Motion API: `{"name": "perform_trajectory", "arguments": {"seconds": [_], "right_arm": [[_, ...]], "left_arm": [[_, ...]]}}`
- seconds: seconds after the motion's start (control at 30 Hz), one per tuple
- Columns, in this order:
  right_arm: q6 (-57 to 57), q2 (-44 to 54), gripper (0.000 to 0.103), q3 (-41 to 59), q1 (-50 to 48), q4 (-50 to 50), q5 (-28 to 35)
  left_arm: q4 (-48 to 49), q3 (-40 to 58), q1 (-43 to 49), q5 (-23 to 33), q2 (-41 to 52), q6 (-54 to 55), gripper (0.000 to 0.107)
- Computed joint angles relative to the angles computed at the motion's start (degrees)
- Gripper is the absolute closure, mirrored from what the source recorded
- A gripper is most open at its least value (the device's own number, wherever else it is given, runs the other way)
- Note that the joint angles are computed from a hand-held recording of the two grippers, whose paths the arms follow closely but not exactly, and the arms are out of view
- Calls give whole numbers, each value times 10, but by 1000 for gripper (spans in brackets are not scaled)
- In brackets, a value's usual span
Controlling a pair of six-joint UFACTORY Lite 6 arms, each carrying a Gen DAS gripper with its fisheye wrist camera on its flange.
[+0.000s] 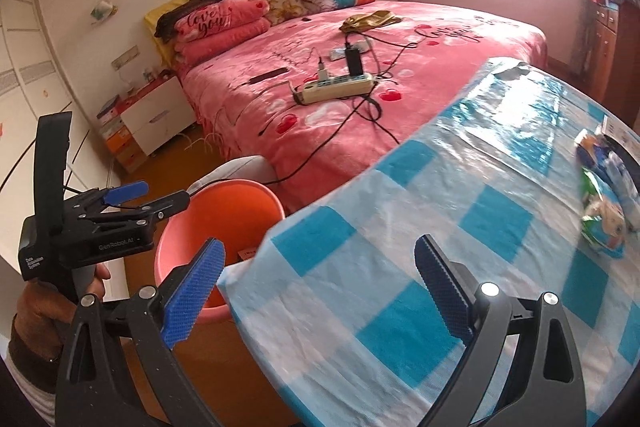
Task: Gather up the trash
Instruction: 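Withdraw both open tools from the bucket back to the table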
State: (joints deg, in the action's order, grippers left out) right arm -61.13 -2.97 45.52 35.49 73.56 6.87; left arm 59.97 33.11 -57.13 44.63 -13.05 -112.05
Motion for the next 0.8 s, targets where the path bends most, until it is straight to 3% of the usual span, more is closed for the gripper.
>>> {"name": "perform_trajectory", "arguments": {"seconds": [0.13, 0.4, 0.8], "right_arm": [[-96, -39, 8, -44, -37, 92, 20], [-191, -113, 8, -119, -113, 175, 62], [-257, -149, 8, -173, -259, 195, 173]], "left_arm": [[-8, 58, -27, 25, 50, 15, 18], [-23, 200, -67, 73, 168, 71, 18], [-47, 361, -87, 112, 294, 147, 18]]}}
